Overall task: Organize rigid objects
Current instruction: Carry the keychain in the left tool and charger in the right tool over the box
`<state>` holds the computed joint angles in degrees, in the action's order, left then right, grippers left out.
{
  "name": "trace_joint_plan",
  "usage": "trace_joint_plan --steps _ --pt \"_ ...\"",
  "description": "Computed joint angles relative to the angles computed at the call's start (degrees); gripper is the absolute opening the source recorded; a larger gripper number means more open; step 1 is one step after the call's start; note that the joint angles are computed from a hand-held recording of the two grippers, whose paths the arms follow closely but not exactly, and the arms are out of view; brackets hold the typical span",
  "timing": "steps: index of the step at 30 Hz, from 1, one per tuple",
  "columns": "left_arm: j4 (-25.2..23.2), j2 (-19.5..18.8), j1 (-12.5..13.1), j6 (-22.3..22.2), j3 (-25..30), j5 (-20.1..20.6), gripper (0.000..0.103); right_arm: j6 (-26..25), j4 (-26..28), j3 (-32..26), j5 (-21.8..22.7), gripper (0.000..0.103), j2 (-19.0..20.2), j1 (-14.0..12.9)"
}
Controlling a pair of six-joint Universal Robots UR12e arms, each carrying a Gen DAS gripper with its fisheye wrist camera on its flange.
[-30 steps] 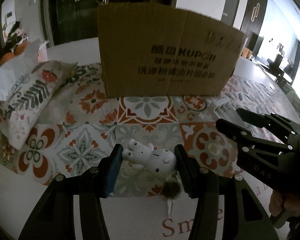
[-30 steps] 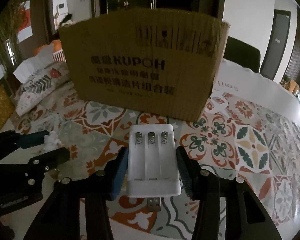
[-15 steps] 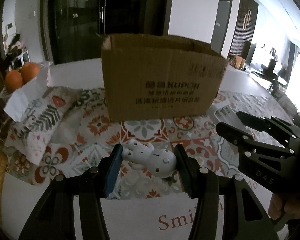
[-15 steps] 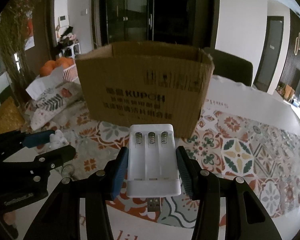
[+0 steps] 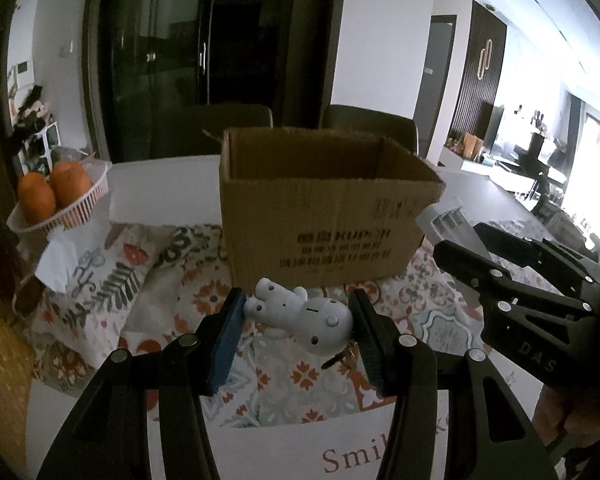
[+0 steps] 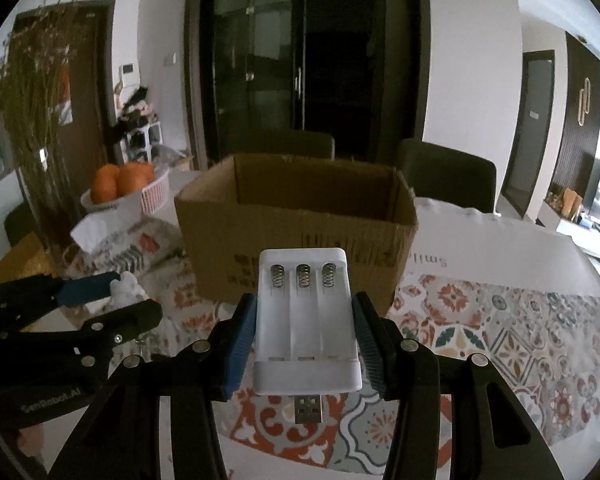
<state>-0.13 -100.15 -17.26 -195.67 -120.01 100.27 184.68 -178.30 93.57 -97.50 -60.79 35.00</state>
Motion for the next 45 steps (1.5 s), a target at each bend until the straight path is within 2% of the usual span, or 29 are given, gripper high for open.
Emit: trace_joint_plan --steps 11,20,28,45 --pt "0.90 0.29 0.09 3.69 3.04 1.67 0.052 2.03 -0.95 -2.29 0.35 0.049 0.01 -0.41" --pt "0.63 -0.13 0.85 4.79 5.76 0.23 0.052 2.56 -1.09 -4.64 -0.25 0.049 0.29 -0.83" --pt "-0.51 -0.86 1.42 5.69 8.40 -0.59 0.052 3.80 0.95 -7.76 0.62 0.049 1.00 -1.61" --pt "-3.10 -3.20 3.09 6.46 13.01 -1.20 0.052 2.33 4.78 -14.03 1.37 0.049 3.66 -2.44"
